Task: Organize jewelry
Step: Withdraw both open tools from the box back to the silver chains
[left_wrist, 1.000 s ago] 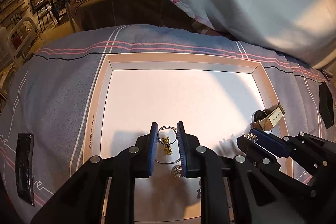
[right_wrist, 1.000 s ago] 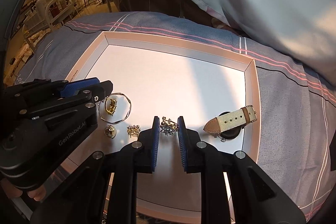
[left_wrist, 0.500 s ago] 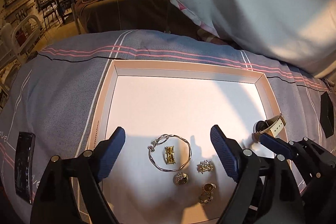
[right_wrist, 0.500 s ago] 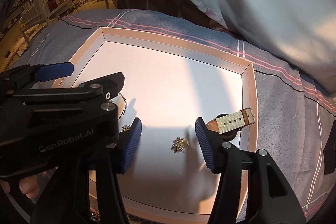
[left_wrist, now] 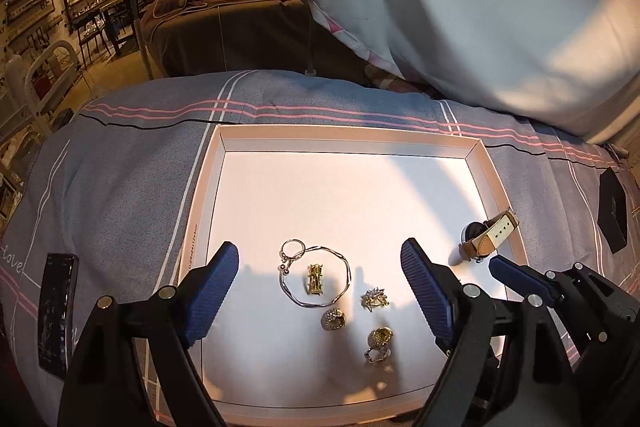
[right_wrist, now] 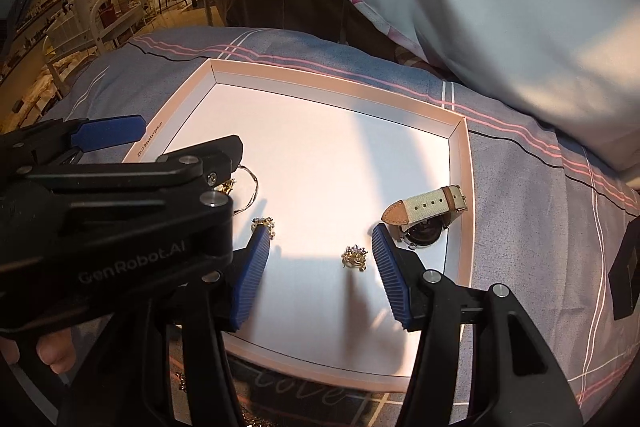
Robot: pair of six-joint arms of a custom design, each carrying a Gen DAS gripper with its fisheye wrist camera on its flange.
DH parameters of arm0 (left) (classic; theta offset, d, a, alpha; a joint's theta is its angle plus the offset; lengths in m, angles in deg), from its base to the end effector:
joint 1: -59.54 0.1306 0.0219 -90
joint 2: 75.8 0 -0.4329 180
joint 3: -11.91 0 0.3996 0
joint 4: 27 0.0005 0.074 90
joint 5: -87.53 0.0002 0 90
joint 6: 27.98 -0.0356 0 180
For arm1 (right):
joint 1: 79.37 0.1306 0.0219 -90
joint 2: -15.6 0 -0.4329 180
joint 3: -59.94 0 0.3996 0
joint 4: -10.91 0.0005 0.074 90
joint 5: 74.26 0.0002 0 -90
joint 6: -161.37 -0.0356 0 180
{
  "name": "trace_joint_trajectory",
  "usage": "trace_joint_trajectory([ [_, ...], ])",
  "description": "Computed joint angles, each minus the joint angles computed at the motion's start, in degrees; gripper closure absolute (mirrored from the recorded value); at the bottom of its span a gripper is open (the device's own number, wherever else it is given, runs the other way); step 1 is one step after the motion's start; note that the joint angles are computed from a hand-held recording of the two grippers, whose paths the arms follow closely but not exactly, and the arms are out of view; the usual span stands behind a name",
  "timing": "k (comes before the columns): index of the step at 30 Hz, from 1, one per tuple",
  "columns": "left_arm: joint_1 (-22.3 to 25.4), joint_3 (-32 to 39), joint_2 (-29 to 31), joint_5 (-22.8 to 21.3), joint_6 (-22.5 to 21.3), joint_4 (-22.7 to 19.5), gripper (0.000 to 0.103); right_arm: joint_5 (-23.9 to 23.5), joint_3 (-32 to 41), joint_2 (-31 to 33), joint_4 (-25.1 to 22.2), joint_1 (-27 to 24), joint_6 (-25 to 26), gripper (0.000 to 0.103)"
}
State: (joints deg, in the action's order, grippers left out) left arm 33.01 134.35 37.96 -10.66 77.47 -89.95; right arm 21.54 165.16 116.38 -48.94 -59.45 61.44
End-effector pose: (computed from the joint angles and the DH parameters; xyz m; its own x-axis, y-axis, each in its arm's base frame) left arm 0.5880 -0.2885 0.4983 -0.7980 0.1037 -0.5937 0.1609 0.9860 -0.0441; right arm 0.5309 0.1880 0.4966 -0.8115 -0.1116 -0.5735 -0.1473 0.9890 0.0160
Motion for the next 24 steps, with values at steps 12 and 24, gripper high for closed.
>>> trace_joint_trajectory([
  [12, -3.1, -22.0, -15.8, -1.8, 0.5, 7.1, 0.007, 7.6, -24.8, -20.8, 6.2, 0.4, -4.5, 0.025],
  [24, -7.3, -30.6, -16.6, -4.0, -1.5, 4.9, 0.007, 10.0, -30.4, -19.0, 6.8, 1.1, -7.4, 0.025],
])
